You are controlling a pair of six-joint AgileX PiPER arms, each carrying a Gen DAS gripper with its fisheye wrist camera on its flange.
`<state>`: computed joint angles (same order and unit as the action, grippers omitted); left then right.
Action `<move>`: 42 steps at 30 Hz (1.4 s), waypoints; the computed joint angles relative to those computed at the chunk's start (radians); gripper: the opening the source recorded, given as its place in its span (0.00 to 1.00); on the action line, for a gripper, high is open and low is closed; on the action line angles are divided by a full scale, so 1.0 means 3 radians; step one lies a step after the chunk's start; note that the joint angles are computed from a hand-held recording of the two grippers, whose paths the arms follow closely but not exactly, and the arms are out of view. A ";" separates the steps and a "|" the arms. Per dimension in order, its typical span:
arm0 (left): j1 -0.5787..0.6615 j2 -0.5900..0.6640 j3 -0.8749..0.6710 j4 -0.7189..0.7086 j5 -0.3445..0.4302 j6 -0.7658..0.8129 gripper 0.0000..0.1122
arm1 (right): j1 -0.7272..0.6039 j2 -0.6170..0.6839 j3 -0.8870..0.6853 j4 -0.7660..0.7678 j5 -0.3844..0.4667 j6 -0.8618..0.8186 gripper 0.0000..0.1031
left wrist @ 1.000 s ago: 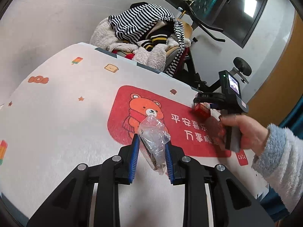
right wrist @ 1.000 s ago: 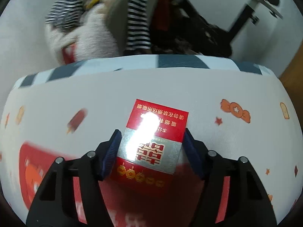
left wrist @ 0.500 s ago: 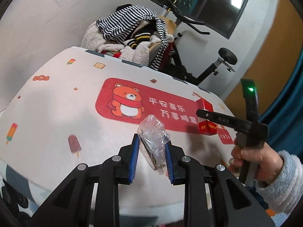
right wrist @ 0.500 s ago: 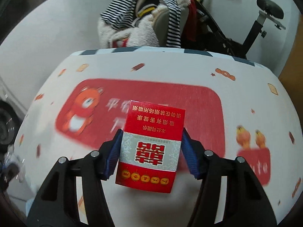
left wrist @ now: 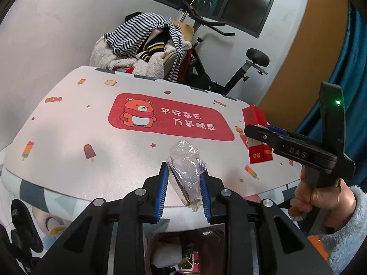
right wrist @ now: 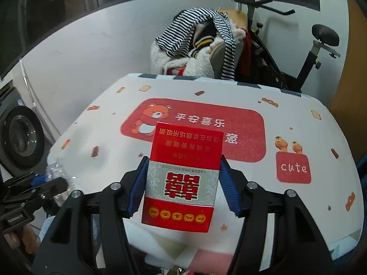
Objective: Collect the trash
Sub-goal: 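Carry the clear wrapper and red box over the brown bin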
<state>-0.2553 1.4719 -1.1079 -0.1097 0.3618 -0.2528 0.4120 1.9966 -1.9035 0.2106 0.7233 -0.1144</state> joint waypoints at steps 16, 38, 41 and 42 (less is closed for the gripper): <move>-0.0482 -0.0492 0.0459 0.0835 0.0153 -0.0915 0.25 | 0.0034 -0.1192 0.1742 0.0214 -0.0793 0.0020 0.58; -0.0926 0.0021 0.0497 0.0944 0.0131 -0.1118 0.29 | -0.0045 -0.1394 0.2554 0.0771 -0.0938 -0.0412 0.58; -0.0925 0.0048 0.0493 0.0947 0.0137 -0.1136 0.29 | -0.0030 -0.1369 0.2563 0.0785 -0.0930 -0.0418 0.58; -0.0924 0.0049 0.0498 0.0954 0.0137 -0.1150 0.31 | -0.0030 -0.1365 0.2568 0.0801 -0.0925 -0.0428 0.58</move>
